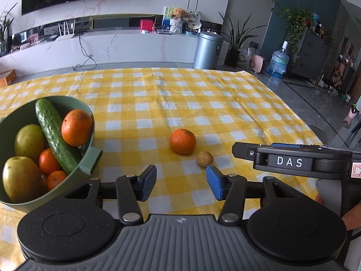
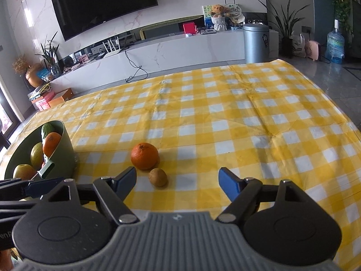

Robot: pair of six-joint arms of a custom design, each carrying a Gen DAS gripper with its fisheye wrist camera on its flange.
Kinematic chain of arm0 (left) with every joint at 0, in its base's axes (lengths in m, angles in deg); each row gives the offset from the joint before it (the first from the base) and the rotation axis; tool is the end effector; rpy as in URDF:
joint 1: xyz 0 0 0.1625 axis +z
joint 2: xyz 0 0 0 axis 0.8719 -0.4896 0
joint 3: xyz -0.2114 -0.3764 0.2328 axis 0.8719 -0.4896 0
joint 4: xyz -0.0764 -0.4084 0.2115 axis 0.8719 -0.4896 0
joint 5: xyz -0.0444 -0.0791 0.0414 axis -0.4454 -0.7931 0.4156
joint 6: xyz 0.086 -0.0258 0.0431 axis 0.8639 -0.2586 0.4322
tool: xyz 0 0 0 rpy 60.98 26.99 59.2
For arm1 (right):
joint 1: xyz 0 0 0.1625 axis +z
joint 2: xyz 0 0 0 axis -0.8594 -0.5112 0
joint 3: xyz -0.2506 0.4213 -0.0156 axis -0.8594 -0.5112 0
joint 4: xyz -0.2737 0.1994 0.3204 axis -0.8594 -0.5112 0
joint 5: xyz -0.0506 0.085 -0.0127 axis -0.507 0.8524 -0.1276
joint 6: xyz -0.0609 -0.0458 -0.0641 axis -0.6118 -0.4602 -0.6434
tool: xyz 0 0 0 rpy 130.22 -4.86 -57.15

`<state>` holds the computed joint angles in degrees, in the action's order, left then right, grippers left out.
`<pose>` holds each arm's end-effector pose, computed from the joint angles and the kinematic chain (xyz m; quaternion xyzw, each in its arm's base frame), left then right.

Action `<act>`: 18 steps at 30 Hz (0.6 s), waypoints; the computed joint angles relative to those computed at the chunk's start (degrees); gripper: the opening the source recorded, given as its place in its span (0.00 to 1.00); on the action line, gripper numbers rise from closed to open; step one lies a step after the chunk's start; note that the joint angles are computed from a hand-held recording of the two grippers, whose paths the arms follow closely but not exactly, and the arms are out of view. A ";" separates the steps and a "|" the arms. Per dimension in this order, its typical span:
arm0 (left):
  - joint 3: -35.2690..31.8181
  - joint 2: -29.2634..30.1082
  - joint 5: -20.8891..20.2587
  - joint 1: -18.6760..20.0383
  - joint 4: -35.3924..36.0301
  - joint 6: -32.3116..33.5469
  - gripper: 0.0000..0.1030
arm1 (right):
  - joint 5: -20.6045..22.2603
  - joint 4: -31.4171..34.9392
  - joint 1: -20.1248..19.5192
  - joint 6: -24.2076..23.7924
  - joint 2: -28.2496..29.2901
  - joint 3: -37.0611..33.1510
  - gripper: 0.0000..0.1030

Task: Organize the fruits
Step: 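Move the left tool to the last orange while the right tool approaches the brown kiwi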

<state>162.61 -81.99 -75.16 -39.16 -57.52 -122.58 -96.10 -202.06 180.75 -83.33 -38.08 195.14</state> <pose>-0.1159 -0.2623 0.1986 0.2605 0.8924 -0.2971 0.2179 0.2372 -0.2704 0.0429 0.0871 -0.8744 0.3951 0.2677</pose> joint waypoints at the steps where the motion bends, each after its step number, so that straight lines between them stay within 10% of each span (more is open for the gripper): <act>1: 0.20 1.39 -0.13 0.54 -2.07 0.64 0.58 | 0.47 0.04 -0.43 0.17 -0.09 -0.01 0.72; 18: 0.86 14.14 -1.39 7.69 -22.19 10.52 0.58 | 6.75 3.97 -5.81 1.70 -1.57 -0.69 0.61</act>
<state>163.47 -67.85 -76.55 -31.46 -79.70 -112.06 -89.34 -198.09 174.94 -81.62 -39.65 194.44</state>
